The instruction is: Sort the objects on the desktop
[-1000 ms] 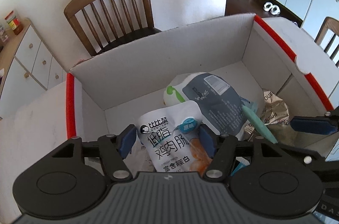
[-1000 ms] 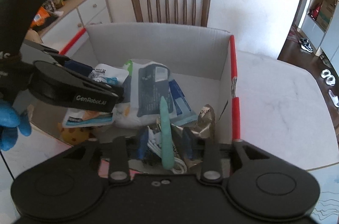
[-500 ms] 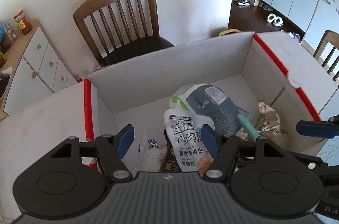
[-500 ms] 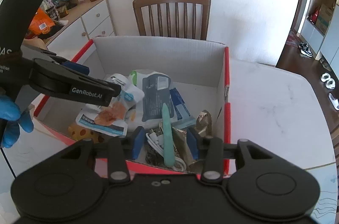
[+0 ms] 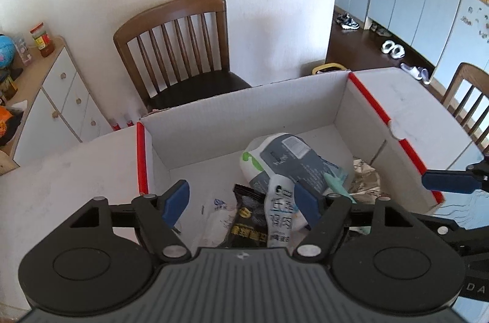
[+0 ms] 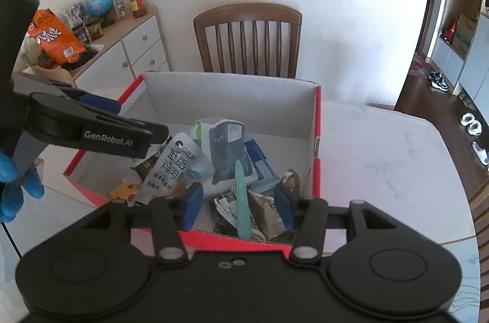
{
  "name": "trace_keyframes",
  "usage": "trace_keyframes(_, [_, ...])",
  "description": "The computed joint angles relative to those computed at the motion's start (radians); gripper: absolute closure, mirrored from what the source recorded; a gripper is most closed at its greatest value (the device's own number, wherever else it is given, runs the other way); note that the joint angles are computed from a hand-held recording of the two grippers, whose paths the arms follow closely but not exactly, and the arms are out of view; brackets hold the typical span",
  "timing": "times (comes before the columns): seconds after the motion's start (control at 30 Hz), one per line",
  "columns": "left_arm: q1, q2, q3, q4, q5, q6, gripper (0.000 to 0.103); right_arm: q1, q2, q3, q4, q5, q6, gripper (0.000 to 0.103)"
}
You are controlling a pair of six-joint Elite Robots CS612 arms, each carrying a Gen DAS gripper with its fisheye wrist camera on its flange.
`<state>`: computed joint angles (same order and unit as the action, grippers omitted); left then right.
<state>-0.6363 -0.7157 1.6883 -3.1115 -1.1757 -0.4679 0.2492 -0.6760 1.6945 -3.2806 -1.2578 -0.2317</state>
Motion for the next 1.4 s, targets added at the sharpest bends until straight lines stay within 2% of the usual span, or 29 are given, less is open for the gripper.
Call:
trace_keyframes(0.07, [-0.003,-0.005,0.010,-0.014,0.005,-0.002,0.020,-0.002,-0.005,0.010,-0.013,0.005,-0.003,0.050])
trace_keyframes(0.2, [-0.010,-0.019,0.041,-0.055,0.013,-0.021,0.015,-0.012,-0.012,0.027,-0.044,0.043,0.001,0.027])
trace_keyframes(0.27, [-0.015,-0.024,0.054,-0.070,0.024,-0.032,0.011,-0.017,-0.016,0.035,-0.056,0.062,0.008,0.025])
trace_keyframes(0.33, [-0.019,-0.031,0.074,-0.099,0.031,-0.045,0.001,-0.022,-0.020,0.044,-0.068,0.074,0.009,0.023])
trace_keyframes(0.43, [-0.028,-0.037,0.098,-0.140,0.050,-0.047,0.000,-0.026,-0.026,0.061,-0.090,0.088,-0.001,0.020])
trace_keyframes(0.87, [-0.081,-0.062,0.175,-0.252,0.140,-0.078,0.000,-0.033,-0.041,0.115,-0.180,0.094,0.012,0.019])
trace_keyframes(1.0, [-0.102,-0.071,0.202,-0.270,0.176,-0.087,0.000,-0.036,-0.047,0.143,-0.251,0.086,0.017,0.019])
trace_keyframes(1.17, [-0.127,-0.086,0.226,-0.254,0.224,-0.094,0.000,-0.040,-0.057,0.170,-0.290,0.076,0.017,0.019])
trace_keyframes(1.4, [-0.142,-0.101,0.260,-0.259,0.200,-0.141,0.000,-0.044,-0.071,0.209,-0.328,0.084,0.011,0.019])
